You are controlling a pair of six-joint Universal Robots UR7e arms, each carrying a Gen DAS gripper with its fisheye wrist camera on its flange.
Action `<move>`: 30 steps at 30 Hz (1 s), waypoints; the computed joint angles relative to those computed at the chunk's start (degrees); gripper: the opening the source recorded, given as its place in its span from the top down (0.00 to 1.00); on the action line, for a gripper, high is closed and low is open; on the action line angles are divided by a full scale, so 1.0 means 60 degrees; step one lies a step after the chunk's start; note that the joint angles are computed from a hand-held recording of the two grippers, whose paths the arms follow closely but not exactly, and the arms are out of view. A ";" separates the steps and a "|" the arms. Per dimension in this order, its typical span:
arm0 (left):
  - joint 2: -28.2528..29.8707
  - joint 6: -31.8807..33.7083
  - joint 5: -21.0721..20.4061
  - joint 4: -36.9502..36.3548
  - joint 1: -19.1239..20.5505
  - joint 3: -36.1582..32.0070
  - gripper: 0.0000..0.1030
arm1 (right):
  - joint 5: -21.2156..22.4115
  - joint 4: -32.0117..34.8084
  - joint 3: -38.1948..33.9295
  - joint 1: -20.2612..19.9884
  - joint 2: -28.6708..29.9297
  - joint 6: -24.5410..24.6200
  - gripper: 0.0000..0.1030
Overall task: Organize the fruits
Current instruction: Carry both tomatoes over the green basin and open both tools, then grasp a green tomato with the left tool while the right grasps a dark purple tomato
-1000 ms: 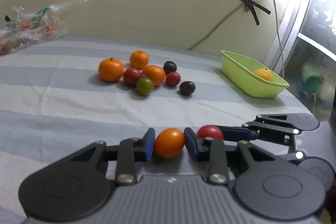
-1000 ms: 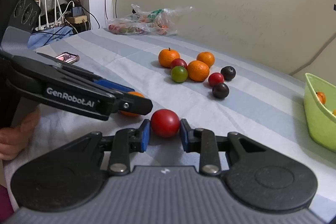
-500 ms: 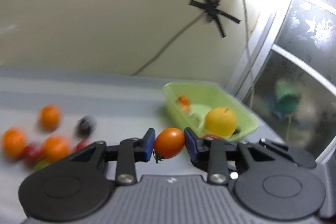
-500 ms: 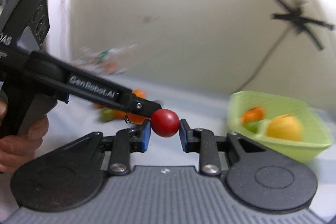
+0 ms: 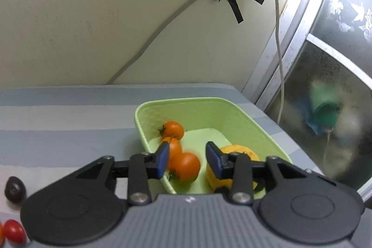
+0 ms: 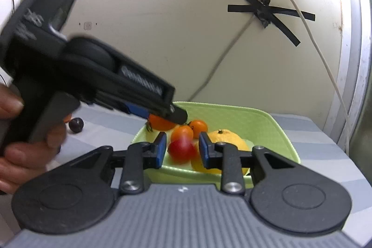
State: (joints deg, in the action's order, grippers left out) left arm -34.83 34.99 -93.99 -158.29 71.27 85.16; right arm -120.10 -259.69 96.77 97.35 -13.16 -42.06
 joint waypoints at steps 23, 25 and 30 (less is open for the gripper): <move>-0.2352 -0.1072 0.0972 -0.1647 0.2589 0.0625 0.53 | 0.1138 -0.0290 -0.0050 0.0314 0.0332 0.0377 0.59; -0.2301 -0.1197 0.0890 -0.1633 0.2737 0.0488 0.53 | 0.1131 0.0411 -0.0079 0.0461 0.0279 0.0697 0.59; -0.2034 -0.1133 0.0680 -0.1678 0.2837 0.0257 0.53 | 0.1130 0.2256 -0.0714 0.0823 0.0428 0.0772 0.59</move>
State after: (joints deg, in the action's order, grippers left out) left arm -47.03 28.19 -89.90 -168.36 88.29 86.70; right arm -113.32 -246.15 92.49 102.29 -10.60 -37.42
